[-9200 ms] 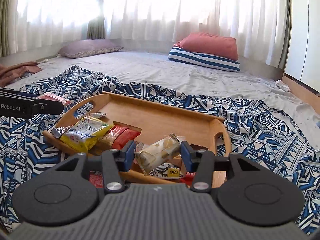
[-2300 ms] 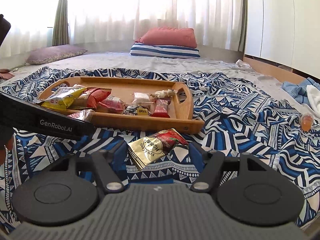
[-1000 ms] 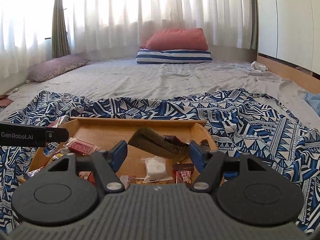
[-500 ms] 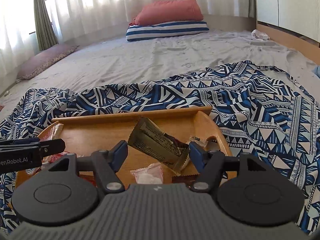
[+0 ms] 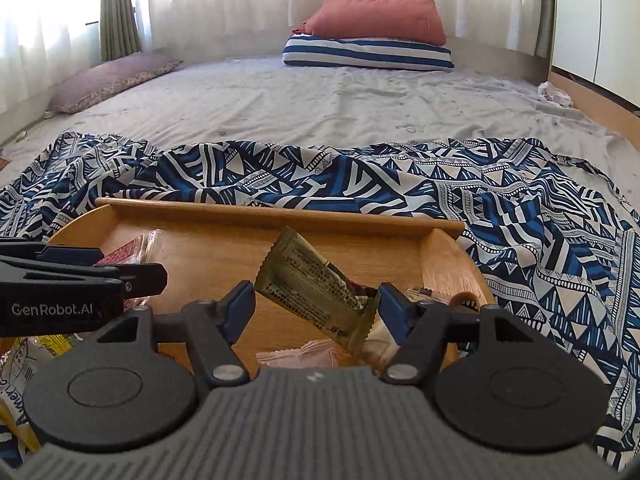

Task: Organize snacks
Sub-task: 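Lower both packets into the tray and open both tools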

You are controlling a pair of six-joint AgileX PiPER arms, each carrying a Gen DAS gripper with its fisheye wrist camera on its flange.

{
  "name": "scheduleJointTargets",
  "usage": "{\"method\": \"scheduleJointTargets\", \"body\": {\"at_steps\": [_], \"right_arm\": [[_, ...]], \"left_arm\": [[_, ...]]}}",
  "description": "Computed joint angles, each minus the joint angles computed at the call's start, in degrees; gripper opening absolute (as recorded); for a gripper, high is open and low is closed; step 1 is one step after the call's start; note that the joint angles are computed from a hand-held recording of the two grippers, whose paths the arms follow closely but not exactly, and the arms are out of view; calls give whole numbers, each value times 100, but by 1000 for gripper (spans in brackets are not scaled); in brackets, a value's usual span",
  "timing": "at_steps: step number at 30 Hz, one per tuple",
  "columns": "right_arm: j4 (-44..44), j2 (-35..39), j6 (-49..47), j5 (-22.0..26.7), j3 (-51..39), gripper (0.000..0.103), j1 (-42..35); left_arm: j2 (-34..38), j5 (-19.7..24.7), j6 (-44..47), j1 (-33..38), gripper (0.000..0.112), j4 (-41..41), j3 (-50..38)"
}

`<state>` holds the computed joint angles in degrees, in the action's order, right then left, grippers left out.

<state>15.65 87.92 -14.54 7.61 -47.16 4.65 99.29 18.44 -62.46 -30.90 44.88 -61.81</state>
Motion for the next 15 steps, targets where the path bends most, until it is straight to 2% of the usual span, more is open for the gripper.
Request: {"method": "scheduleJointTargets", "body": {"at_steps": [4,7,15], "right_arm": [[168,75,-178,-38,-9,71,5],[838,112,-823,-51,18,71,-49],[1562,185,-1569,-78,50,72,-108]], "left_arm": [[62,7,-60,-11,63,71,-17],[95,11,-104,-22,63,133,-26],[201,8,-157,-7,63,186,-68]]}}
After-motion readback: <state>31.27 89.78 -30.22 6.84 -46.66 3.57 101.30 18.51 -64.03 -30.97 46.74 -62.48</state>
